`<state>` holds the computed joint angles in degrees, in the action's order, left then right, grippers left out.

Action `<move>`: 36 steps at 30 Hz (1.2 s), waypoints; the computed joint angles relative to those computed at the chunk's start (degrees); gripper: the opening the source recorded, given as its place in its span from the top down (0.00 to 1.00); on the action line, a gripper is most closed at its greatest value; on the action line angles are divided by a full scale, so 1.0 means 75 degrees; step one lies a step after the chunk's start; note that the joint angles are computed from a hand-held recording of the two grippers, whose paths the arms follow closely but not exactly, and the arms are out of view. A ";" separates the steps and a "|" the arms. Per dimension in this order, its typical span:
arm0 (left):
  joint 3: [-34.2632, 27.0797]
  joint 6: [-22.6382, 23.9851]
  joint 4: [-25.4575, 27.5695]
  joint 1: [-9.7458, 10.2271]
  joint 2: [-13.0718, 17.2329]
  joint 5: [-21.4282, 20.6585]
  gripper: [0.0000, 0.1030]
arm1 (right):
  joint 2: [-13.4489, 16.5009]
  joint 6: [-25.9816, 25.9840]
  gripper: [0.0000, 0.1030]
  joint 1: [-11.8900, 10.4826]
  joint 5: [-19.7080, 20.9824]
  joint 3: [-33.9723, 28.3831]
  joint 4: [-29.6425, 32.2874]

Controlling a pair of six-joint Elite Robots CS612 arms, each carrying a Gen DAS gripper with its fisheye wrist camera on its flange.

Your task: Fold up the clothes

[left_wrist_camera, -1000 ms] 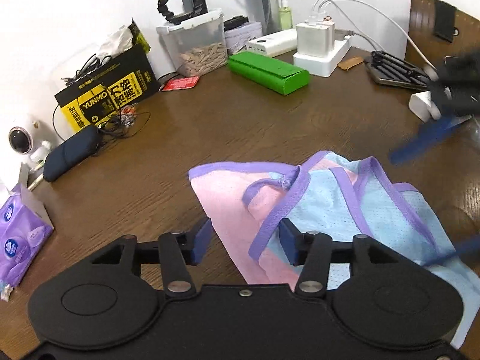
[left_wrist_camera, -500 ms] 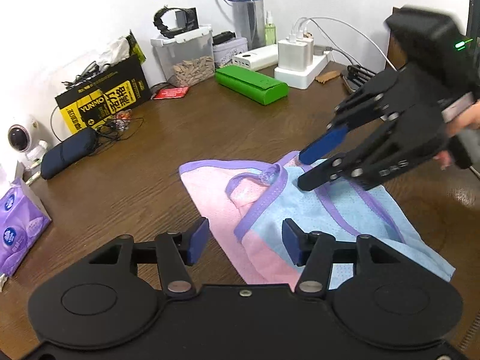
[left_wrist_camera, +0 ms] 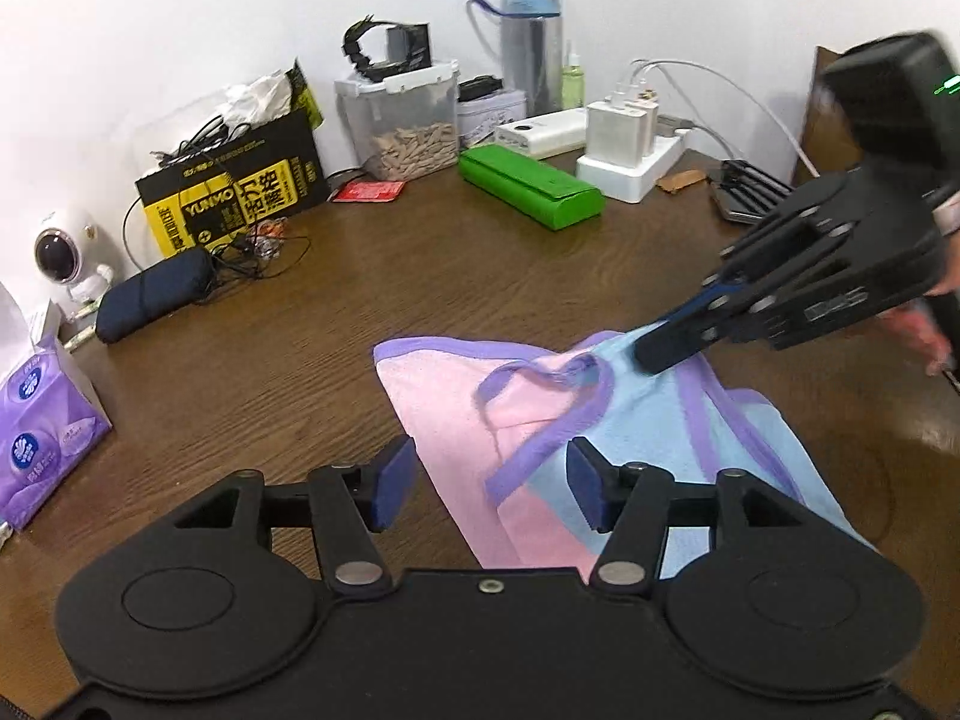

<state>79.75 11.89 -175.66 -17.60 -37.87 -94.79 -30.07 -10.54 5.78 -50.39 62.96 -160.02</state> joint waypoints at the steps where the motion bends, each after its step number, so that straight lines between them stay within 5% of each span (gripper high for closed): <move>1: -0.0023 -0.0056 0.0027 -0.0010 0.0010 0.0026 0.40 | -0.0039 0.0137 0.95 -0.0021 0.0066 0.0039 -0.0011; 4: -0.0071 -0.0214 0.0135 -0.0022 0.0029 0.0035 0.40 | -0.0132 0.0479 0.95 -0.0077 0.0151 0.0150 0.0013; 8: -0.0076 -0.0218 0.0128 -0.0050 0.0069 0.0173 0.39 | -0.0120 0.0764 0.95 -0.0040 -0.0830 0.0170 0.0012; 15: -0.0017 -0.0010 0.0042 -0.0067 0.0065 0.0278 0.39 | 0.0079 0.0412 0.92 0.0032 -0.1045 -0.0040 0.0289; 22: 0.0101 0.0179 -0.0126 -0.0022 0.0022 0.0098 0.38 | -0.0104 -0.0021 0.47 0.0109 -0.1393 0.0426 -0.0872; 26: 0.0195 0.0634 -0.0262 -0.0126 0.0003 0.0194 0.38 | -0.0146 -0.0827 0.39 0.0241 -0.1635 0.0576 -0.1665; 36: 0.0313 0.0971 -0.0347 -0.0221 0.0016 0.0345 0.38 | 0.0479 -0.1921 0.39 0.0800 -0.4005 -0.0765 -0.0646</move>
